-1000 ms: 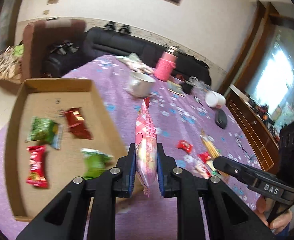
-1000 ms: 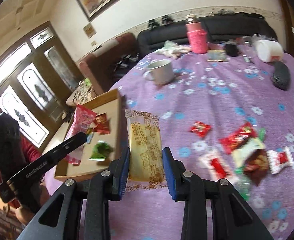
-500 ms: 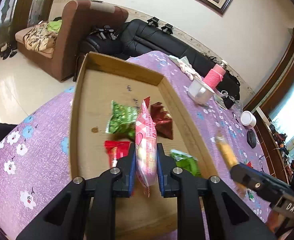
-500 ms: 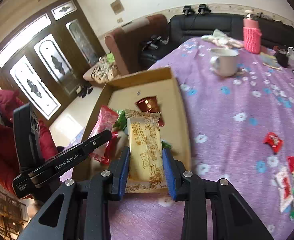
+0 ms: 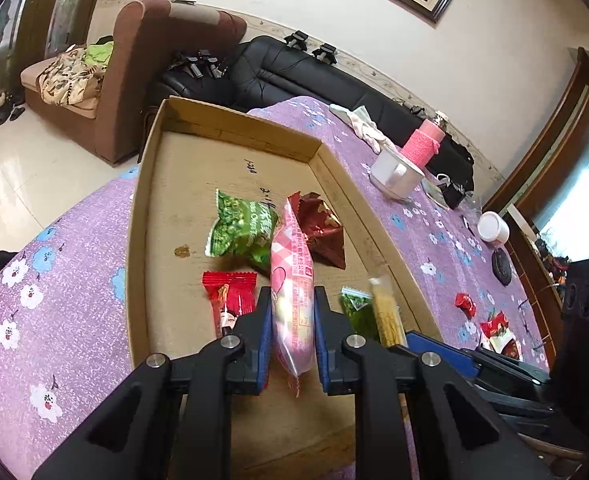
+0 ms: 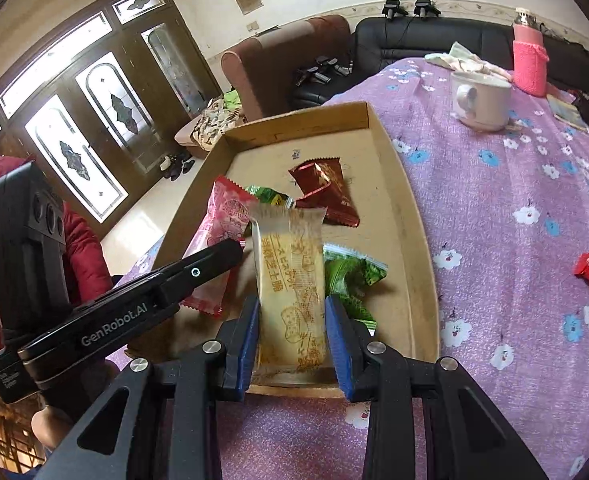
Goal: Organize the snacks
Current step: 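Carry both packets over the cardboard box and open both grippers to drop them, then move both tools back over the snack pile on the table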
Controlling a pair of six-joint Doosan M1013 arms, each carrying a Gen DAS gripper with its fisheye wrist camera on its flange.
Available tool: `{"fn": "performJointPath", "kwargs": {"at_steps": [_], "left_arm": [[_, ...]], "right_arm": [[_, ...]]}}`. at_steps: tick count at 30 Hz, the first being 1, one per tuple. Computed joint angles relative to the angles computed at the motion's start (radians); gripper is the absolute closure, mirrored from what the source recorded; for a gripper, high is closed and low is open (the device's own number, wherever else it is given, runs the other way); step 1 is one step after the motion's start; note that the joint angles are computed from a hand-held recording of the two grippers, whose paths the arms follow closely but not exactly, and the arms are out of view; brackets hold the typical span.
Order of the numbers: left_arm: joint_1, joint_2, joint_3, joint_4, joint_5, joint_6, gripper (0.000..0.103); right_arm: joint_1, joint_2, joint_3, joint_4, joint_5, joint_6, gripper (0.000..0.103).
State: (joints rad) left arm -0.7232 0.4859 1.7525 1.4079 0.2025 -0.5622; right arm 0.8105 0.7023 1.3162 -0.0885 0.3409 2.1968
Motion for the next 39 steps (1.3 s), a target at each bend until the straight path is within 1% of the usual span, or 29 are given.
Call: {"fn": "performJointPath", "kwargs": {"at_steps": [4, 6, 8, 13, 16, 18, 21, 22, 30, 34, 36, 39], "left_arm": [[0.001, 0.008, -0.015, -0.114, -0.001, 0.122, 0.085], [-0.001, 0.009, -0.017, -0.117, 0.005, 0.130, 0.085], [-0.005, 0.008, -0.016, -0.078, 0.013, 0.099, 0.085], [-0.006, 0.006, -0.014, -0.021, 0.012, 0.045, 0.085], [-0.004, 0.005, -0.011, 0.005, 0.004, 0.017, 0.083], [-0.004, 0.004, -0.009, 0.020, 0.005, 0.004, 0.080], [-0.006, 0.002, -0.004, 0.065, 0.009, -0.038, 0.070], [-0.006, 0.000, -0.003, 0.072, 0.010, -0.044, 0.070], [-0.009, 0.001, -0.005, 0.044, 0.023, -0.019, 0.069], [-0.017, 0.001, -0.006, 0.033, 0.050, -0.005, 0.069], [-0.020, 0.001, -0.007, 0.021, 0.062, 0.009, 0.069], [-0.028, 0.002, -0.014, -0.032, 0.095, 0.067, 0.069]], "right_arm": [[-0.002, 0.000, 0.007, -0.001, -0.011, 0.003, 0.066], [-0.002, 0.000, 0.009, 0.017, -0.012, -0.013, 0.065], [-0.005, 0.000, 0.012, 0.049, -0.014, -0.046, 0.065], [-0.001, -0.003, 0.017, 0.022, -0.024, -0.031, 0.065], [0.000, -0.005, 0.019, 0.039, -0.029, -0.046, 0.065], [0.002, -0.007, 0.021, 0.015, -0.029, -0.024, 0.065], [0.002, -0.011, 0.026, 0.019, -0.035, -0.020, 0.065], [0.002, -0.013, 0.029, 0.014, -0.037, -0.013, 0.065], [0.000, -0.040, 0.060, -0.002, -0.067, 0.022, 0.065], [-0.002, -0.071, 0.099, -0.054, -0.096, 0.088, 0.065], [-0.006, -0.089, 0.125, -0.099, -0.111, 0.141, 0.065], [-0.016, -0.122, 0.176, -0.178, -0.138, 0.248, 0.065]]}}
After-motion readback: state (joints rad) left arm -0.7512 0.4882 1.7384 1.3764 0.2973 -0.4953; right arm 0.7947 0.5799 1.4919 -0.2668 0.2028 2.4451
